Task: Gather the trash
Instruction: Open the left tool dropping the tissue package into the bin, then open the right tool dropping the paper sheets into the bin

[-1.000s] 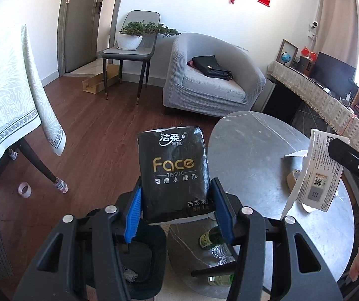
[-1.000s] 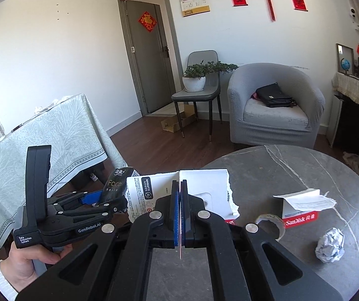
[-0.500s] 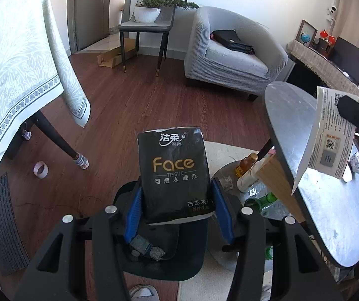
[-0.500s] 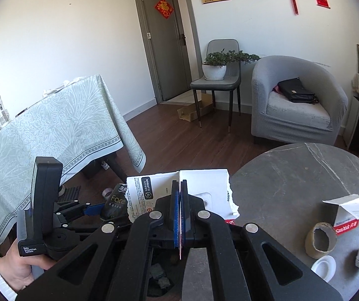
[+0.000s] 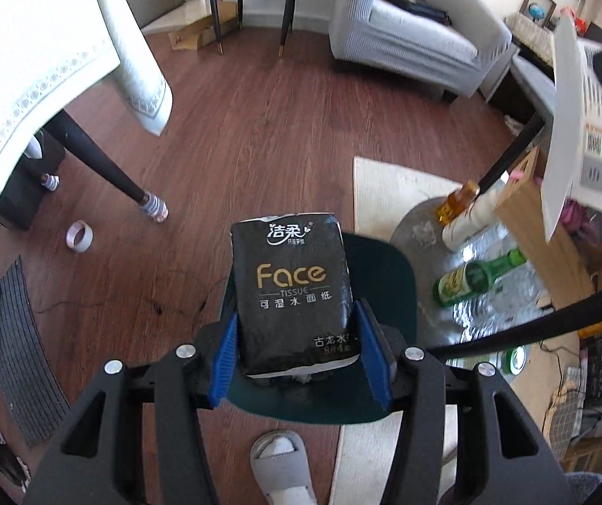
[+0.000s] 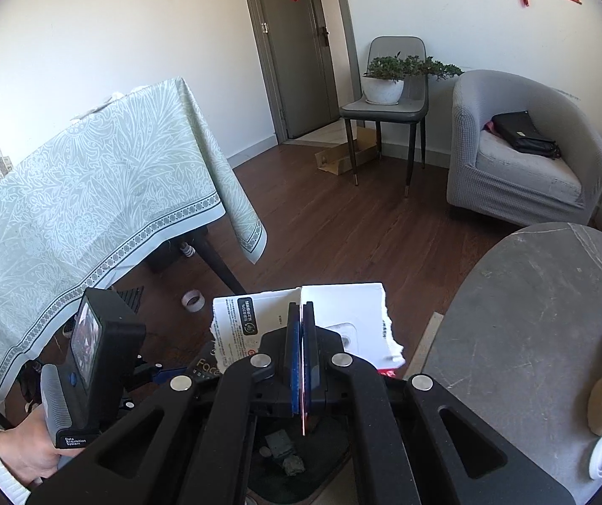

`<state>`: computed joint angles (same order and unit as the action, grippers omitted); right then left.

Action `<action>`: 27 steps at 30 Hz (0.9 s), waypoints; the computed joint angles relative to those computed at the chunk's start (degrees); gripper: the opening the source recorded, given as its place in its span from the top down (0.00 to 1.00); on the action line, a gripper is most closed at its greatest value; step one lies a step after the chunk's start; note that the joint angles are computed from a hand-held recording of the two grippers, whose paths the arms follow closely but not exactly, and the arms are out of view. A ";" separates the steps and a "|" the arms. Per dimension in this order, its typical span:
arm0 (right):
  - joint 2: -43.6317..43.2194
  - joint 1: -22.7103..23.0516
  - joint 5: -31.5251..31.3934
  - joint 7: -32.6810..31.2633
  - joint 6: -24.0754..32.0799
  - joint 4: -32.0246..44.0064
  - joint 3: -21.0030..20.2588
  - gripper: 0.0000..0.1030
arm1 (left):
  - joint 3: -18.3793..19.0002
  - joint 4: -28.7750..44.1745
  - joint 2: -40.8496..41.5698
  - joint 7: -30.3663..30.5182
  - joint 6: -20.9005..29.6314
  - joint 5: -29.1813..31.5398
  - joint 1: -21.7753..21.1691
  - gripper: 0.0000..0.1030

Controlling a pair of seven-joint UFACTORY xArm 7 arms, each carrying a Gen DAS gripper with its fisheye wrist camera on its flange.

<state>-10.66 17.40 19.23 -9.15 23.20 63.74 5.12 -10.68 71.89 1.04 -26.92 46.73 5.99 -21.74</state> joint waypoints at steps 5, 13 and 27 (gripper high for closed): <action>2.80 0.34 -1.09 1.00 0.80 2.16 1.11 0.99 | 0.56 -1.59 0.53 3.54 1.48 -2.86 0.75 0.47; 6.77 0.35 -3.66 3.74 2.34 4.49 2.63 0.99 | 0.77 -3.12 0.24 7.67 3.35 -4.11 1.35 0.38; 13.69 1.02 -8.84 8.52 7.31 8.02 4.24 0.99 | 1.13 -6.53 -5.80 5.21 -2.26 -3.99 3.23 0.50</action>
<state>3.03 18.41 10.39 -0.62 30.51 71.76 9.36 -9.55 65.36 -4.76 -21.71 44.46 2.00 -18.51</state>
